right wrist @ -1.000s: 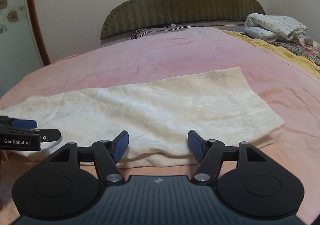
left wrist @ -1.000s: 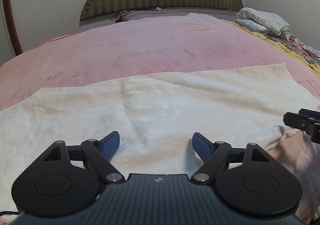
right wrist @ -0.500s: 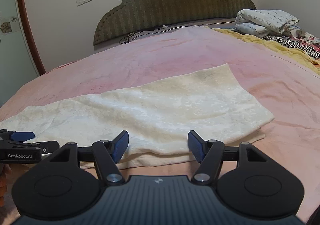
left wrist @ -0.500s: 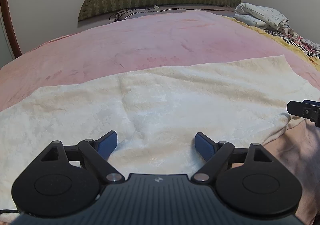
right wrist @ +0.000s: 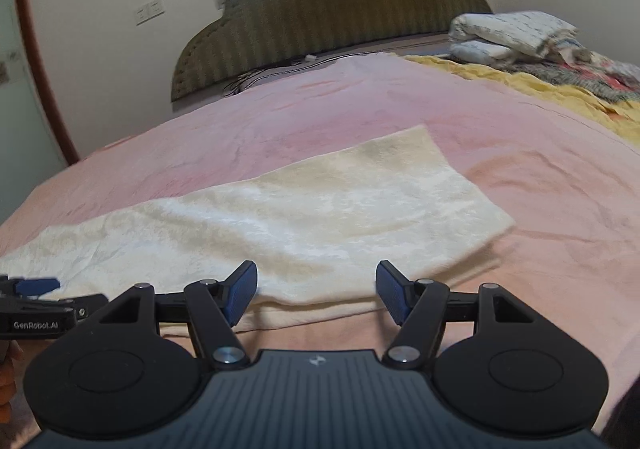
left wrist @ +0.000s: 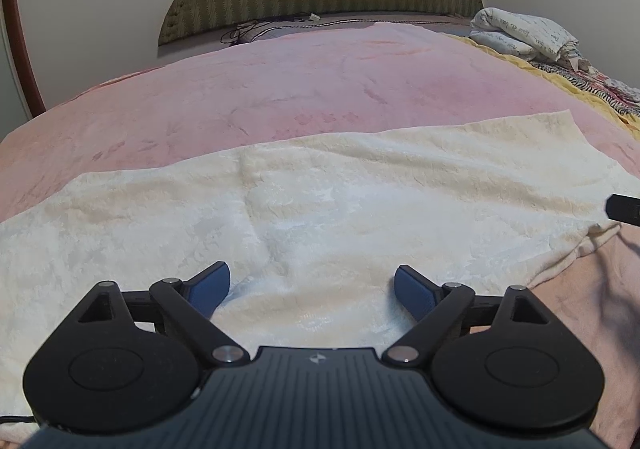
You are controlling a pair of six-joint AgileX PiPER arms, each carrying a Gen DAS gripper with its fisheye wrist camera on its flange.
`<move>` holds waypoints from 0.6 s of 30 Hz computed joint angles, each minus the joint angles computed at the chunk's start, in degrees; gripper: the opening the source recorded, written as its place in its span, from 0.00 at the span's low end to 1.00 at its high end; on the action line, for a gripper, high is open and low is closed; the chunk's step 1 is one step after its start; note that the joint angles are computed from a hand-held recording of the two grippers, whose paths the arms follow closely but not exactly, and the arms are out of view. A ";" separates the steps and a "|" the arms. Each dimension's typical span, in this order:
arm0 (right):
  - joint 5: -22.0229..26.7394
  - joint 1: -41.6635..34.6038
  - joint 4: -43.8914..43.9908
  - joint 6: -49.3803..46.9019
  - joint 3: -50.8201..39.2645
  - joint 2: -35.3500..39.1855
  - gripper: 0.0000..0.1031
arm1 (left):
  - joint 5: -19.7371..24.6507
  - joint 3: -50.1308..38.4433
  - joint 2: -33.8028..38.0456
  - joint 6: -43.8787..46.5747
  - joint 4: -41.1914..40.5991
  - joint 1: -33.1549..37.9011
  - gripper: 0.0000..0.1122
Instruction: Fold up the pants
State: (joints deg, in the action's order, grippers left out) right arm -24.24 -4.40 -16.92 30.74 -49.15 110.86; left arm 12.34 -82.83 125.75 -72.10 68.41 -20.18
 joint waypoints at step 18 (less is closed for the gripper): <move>-19.83 -14.36 -23.78 48.97 -5.92 12.67 0.64 | 0.77 1.69 0.91 -17.45 19.08 -0.78 0.87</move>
